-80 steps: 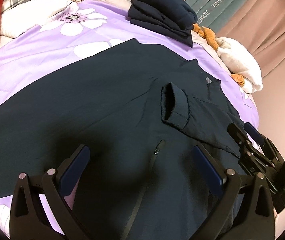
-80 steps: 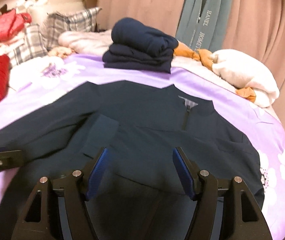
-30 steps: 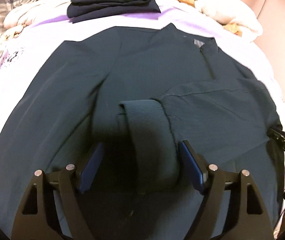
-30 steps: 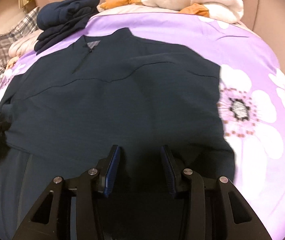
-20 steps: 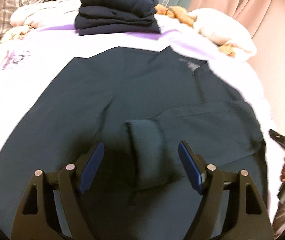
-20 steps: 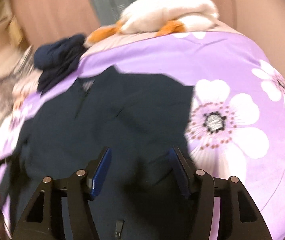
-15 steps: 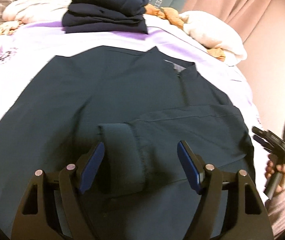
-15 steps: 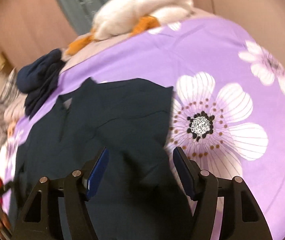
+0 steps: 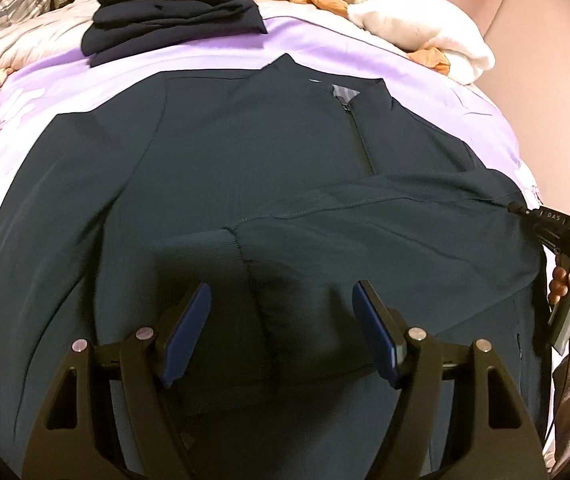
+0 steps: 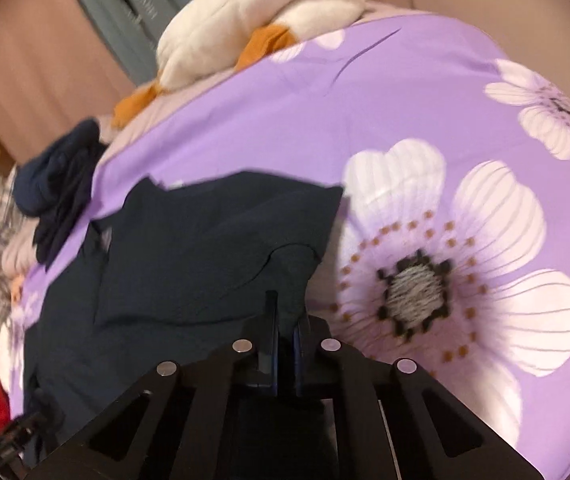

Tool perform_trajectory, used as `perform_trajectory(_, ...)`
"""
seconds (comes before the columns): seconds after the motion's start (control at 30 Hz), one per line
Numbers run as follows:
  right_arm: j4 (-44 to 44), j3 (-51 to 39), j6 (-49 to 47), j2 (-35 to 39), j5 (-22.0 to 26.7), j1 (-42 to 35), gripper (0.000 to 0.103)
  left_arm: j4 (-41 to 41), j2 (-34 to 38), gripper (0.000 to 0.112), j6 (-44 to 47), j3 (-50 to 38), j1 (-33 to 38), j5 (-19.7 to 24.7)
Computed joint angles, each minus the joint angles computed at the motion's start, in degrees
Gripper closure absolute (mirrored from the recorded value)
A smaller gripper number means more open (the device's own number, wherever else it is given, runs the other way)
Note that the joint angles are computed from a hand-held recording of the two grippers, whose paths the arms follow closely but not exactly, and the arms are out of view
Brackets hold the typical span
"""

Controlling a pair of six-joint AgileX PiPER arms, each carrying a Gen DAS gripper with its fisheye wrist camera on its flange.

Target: Fold large clothes

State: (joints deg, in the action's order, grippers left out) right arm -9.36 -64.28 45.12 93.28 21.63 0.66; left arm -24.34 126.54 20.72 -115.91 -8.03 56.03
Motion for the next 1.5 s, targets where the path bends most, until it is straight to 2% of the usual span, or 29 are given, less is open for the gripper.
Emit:
perform_trajectory(0.07,1.88,0.25,-0.66,0.39,-0.39,-1.69,0.099,1.49,1.68,0.039,-0.74,-2.37,-0.88,0.51)
perform_trajectory(0.13,-0.06,-1.62,-0.04,2.11,2.52,-1.32,0.099,3.75,4.32,0.039,-2.74,-6.07,-1.45,2.39)
perform_trajectory(0.23,-15.25,-5.84,11.89,3.46,10.69,3.53,0.096,4.33,5.32,0.038,-3.47,-7.18,-1.31,3.04)
perform_trajectory(0.27,-20.98,-6.07,16.71,2.84,12.68,5.39,0.092,3.86,5.11,0.038,-3.01,-6.95,-1.09,3.10)
perform_trajectory(0.3,-26.71,-7.15,20.58,2.02,16.59,7.95,0.092,3.61,5.15,0.038,-2.83,-7.15,-0.92,3.46)
perform_trajectory(0.33,-31.01,-7.56,22.16,0.82,19.02,10.26,0.092,3.66,5.18,0.038,-2.81,-7.20,-0.81,3.60)
perform_trajectory(0.37,-33.02,-7.20,22.06,-0.36,19.16,12.24,0.092,3.86,5.13,0.038,-2.86,-7.10,-0.84,3.54)
perform_trajectory(0.43,-30.16,-5.56,17.13,-1.96,15.53,13.65,0.092,4.05,4.84,0.038,-2.63,-6.43,-0.79,3.05)
perform_trajectory(0.53,-23.71,-4.00,8.95,-2.36,14.69,15.76,0.092,3.80,3.62,0.038,-2.19,-3.96,-0.65,1.85)
perform_trajectory(0.67,-19.28,-2.82,3.38,1.38,17.37,17.15,0.092,3.89,2.96,0.038,-2.73,-3.30,-0.08,2.21)
perform_trajectory(0.73,-23.81,-1.30,6.98,1.97,16.74,18.63,0.091,3.79,2.09,0.035,-4.89,-2.73,0.88,3.29)
perform_trajectory(0.8,-25.61,-1.99,8.59,1.80,19.04,19.88,0.087,0.31,-0.28,0.035,-4.92,0.51,3.12,3.83)
perform_trajectory(0.83,-24.83,-2.25,8.66,1.21,19.89,20.08,0.077,-1.70,-2.69,0.035,-4.44,4.18,4.47,2.68)
perform_trajectory(0.87,-23.64,-1.53,8.57,-0.21,19.17,20.13,0.060,-3.58,-5.02,0.035,-3.60,7.78,5.64,1.30)
perform_trajectory(0.93,-23.76,2.29,11.36,-4.68,15.90,21.39,0.051,-8.48,-10.16,0.030,-0.89,15.58,8.72,-0.76)
perform_trajectory(1.0,-25.02,4.43,13.71,-7.92,15.83,24.02,0.051,-13.62,-16.33,0.030,3.35,24.44,12.96,-1.96)
perform_trajectory(1.13,-31.31,7.35,20.67,-13.27,20.93,33.01,0.050,-19.01,-25.96,0.026,9.60,36.56,20.25,-1.87)
perform_trajectory(1.27,-34.41,10.83,29.50,-17.95,22.93,41.37,0.043,-23.59,-34.10,0.024,16.23,45.68,32.00,2.15)
perform_trajectory(1.4,-36.45,13.52,38.77,-21.58,25.95,49.85,0.042,-25.75,-37.94,0.024,20.85,50.04,45.16,7.18)
perform_trajectory(1.5,-37.73,13.70,44.67,-22.04,30.03,56.05,0.042,-26.60,-38.02,0.024,23.44,51.38,55.35,11.02)
